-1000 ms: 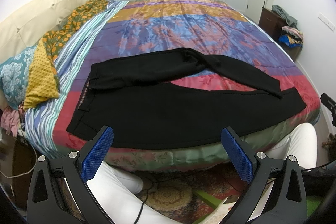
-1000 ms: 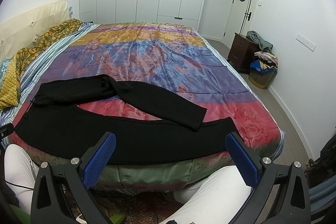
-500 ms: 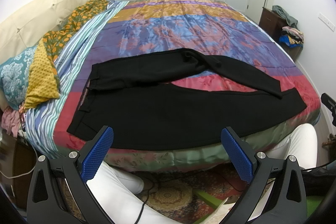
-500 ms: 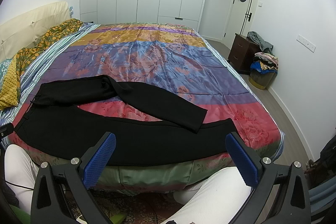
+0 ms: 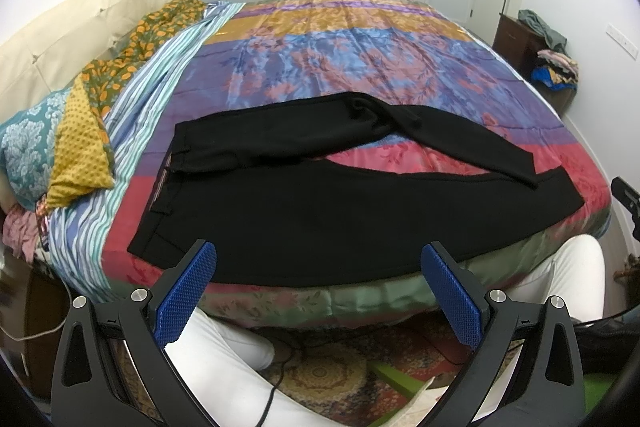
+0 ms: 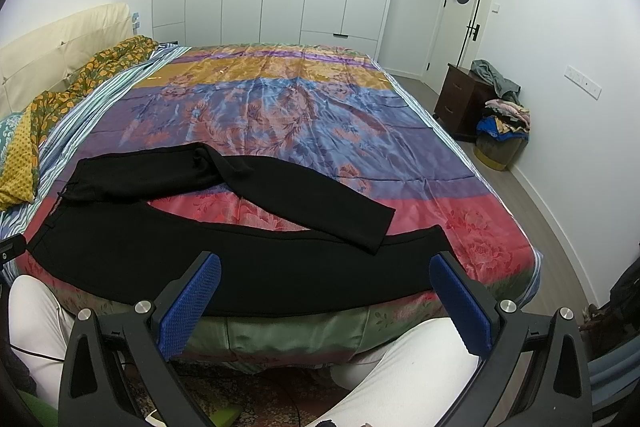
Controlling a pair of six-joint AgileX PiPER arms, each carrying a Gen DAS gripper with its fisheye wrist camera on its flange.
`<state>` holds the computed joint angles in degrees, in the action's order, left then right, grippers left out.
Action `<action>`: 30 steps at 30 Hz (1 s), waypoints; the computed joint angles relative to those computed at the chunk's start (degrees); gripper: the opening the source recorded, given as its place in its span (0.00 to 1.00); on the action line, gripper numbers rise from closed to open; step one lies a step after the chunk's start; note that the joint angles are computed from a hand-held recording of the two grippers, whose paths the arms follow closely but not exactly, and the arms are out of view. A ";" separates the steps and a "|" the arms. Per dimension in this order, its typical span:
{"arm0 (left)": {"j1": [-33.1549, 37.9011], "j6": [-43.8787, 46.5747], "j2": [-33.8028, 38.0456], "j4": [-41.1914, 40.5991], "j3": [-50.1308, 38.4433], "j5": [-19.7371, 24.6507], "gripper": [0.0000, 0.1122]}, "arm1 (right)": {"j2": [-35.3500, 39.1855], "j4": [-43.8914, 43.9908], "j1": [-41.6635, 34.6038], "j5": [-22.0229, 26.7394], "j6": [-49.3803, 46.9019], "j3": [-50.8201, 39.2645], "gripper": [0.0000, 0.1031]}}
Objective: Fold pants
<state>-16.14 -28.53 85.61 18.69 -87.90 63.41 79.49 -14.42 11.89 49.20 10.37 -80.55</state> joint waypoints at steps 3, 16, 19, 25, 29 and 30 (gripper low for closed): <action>-0.01 -0.09 -0.03 0.02 0.08 -0.07 0.91 | 0.20 -0.03 0.18 0.29 0.13 -0.40 1.00; 0.19 0.26 -0.01 -0.28 -0.26 0.29 0.91 | 0.27 0.01 0.18 0.20 0.15 -0.39 1.00; 0.04 0.13 0.01 -0.10 -0.27 0.30 0.91 | 0.32 0.09 0.13 0.22 0.10 -0.46 1.00; 0.12 0.11 0.03 -0.19 -0.27 0.26 0.91 | 0.36 0.29 -0.06 0.15 -0.16 -0.49 1.00; 0.08 0.14 0.02 -0.14 -0.28 0.25 0.91 | 0.35 0.35 -0.13 0.14 -0.14 -0.49 1.00; 0.22 0.31 -0.04 -0.23 -0.23 0.24 0.91 | 0.21 0.57 -0.42 -0.13 -0.33 -0.17 1.00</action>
